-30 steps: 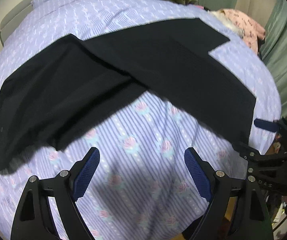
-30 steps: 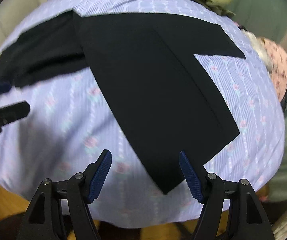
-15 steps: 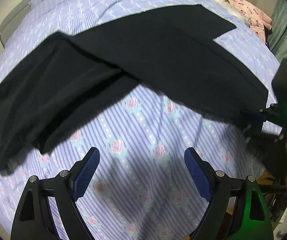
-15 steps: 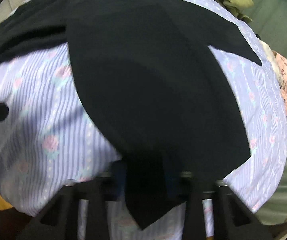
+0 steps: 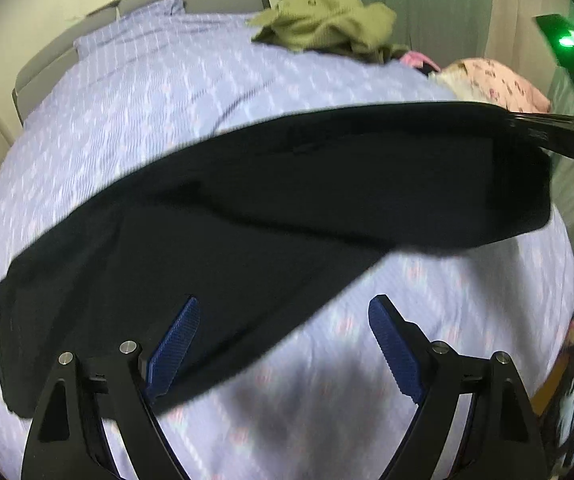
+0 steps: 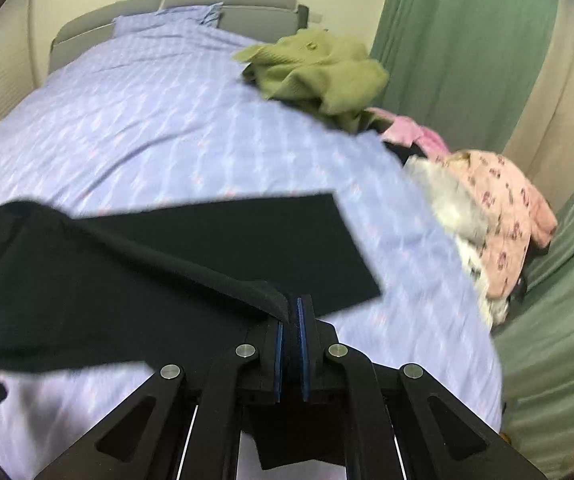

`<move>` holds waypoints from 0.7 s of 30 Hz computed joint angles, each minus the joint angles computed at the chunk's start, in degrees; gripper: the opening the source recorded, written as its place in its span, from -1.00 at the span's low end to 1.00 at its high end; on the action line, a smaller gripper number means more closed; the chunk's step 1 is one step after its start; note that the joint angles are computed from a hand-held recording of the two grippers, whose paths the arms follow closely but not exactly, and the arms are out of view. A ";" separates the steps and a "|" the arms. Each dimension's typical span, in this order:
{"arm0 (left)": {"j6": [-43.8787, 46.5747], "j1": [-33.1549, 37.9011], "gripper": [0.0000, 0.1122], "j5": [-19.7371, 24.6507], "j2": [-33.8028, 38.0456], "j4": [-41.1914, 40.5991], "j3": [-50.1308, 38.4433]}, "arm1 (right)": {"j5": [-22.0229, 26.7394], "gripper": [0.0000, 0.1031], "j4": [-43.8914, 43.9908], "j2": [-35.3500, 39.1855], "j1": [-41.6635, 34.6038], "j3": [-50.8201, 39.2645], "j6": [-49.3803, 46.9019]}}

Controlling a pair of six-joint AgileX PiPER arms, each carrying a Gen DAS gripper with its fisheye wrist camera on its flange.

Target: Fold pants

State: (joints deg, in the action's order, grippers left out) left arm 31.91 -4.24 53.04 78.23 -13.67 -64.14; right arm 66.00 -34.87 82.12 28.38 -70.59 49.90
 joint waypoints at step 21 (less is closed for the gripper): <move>-31.81 -18.04 0.54 -1.50 26.77 14.94 -24.76 | -2.47 -0.61 17.33 47.16 -26.02 -44.64 -38.93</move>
